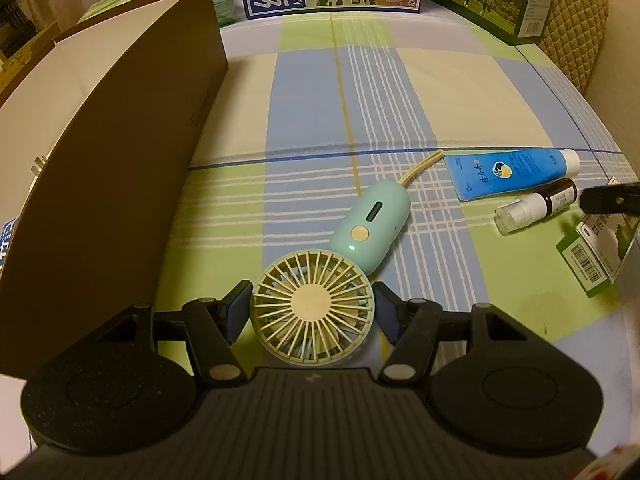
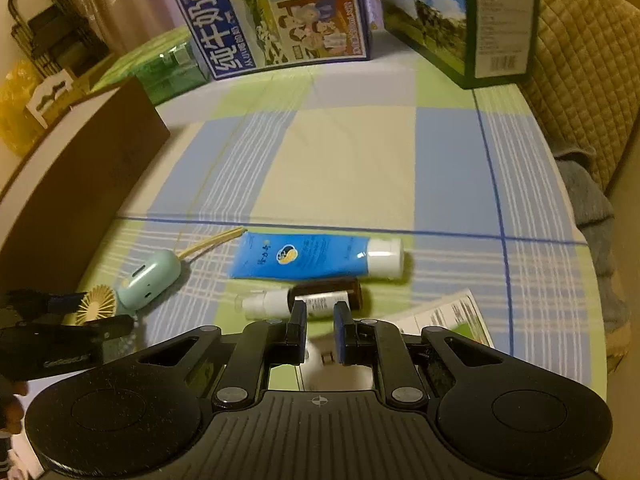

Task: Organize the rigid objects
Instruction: 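Grasp the green-and-white medicine box with the right tool and lift it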

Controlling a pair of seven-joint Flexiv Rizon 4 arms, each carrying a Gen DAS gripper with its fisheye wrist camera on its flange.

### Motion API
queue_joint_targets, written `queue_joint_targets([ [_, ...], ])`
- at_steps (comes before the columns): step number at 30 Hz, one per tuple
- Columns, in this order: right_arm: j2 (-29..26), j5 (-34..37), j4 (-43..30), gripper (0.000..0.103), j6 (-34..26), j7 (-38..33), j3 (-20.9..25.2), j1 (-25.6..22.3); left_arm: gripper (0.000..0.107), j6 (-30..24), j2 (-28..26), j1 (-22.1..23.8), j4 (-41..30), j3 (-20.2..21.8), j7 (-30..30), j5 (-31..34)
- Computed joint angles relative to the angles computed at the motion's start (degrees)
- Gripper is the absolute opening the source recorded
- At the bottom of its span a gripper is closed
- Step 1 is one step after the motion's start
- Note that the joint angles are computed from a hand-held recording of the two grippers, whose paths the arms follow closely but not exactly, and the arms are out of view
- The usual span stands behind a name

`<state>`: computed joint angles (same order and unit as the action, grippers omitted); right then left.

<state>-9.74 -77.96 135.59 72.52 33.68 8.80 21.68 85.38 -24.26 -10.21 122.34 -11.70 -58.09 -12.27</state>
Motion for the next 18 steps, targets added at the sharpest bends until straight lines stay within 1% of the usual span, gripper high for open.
queue_joint_targets([
  [4,-2.17,2.25,-0.90,0.011,0.89,-3.27,-0.07,0.27,0.060,-0.58,-0.26,-0.24,-0.63,0.25,0.01,0.24],
  [6,-2.58,7.06,-0.79,0.011,0.51,-7.07,0.69,1.06,0.060,-0.95,-0.30,-0.49,-0.89,0.50,-0.19,0.29],
  [10,-1.46,5.96,1.09,0.011,2.29,-4.36,-0.04,2.29,0.060,-0.76,-0.29,-0.39,-0.77,0.35,-0.09,0.29],
  [14,0.87,8.10,4.08,0.011,1.93,-1.89,1.43,3.37,0.060,-0.73,0.02,0.21,-0.26,-0.41,0.67,0.07],
  [15,1.95,7.27,5.13,0.011,1.51,0.17,1.63,3.67,0.060,-0.65,0.15,0.30,-0.02,-0.57,0.86,0.01],
  [18,4.73,12.30,7.22,0.011,-0.57,1.28,4.01,4.56,0.060,-0.71,0.70,0.59,0.74,-1.14,1.65,-0.20],
])
